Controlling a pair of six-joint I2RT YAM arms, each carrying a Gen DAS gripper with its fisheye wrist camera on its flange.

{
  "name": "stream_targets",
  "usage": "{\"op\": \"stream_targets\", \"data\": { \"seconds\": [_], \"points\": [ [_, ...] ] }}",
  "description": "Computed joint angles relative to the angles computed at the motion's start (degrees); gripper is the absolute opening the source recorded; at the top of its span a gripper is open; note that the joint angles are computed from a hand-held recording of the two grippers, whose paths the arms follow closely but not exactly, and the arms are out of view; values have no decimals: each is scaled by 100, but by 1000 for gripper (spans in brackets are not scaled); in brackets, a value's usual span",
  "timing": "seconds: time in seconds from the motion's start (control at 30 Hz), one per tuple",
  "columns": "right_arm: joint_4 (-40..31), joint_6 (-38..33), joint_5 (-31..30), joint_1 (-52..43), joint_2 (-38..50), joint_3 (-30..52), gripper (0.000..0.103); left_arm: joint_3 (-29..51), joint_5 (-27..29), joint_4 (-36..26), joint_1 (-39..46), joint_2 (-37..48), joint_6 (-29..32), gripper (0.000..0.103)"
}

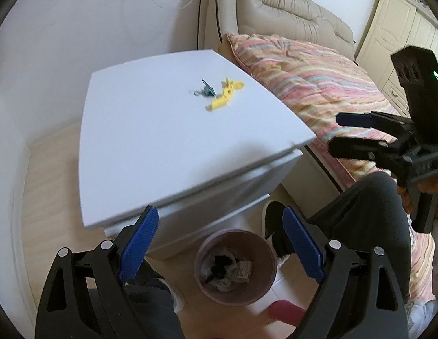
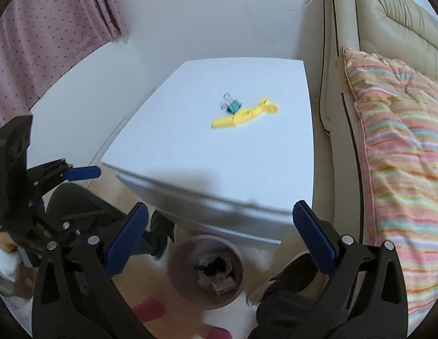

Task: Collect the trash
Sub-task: 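Raise both tools back above the nightstand toward the clips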

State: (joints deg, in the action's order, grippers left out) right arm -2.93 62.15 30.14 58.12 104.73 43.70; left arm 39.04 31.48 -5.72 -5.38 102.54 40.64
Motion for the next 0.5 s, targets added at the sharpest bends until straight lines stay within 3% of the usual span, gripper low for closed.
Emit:
{"op": "stream_targets", "data": {
  "seconds": [0.5],
  "points": [
    [-627,-1322,-1117,-2147,643,1304,100,424,165,-113,35,151,-110,86]
  ]
}}
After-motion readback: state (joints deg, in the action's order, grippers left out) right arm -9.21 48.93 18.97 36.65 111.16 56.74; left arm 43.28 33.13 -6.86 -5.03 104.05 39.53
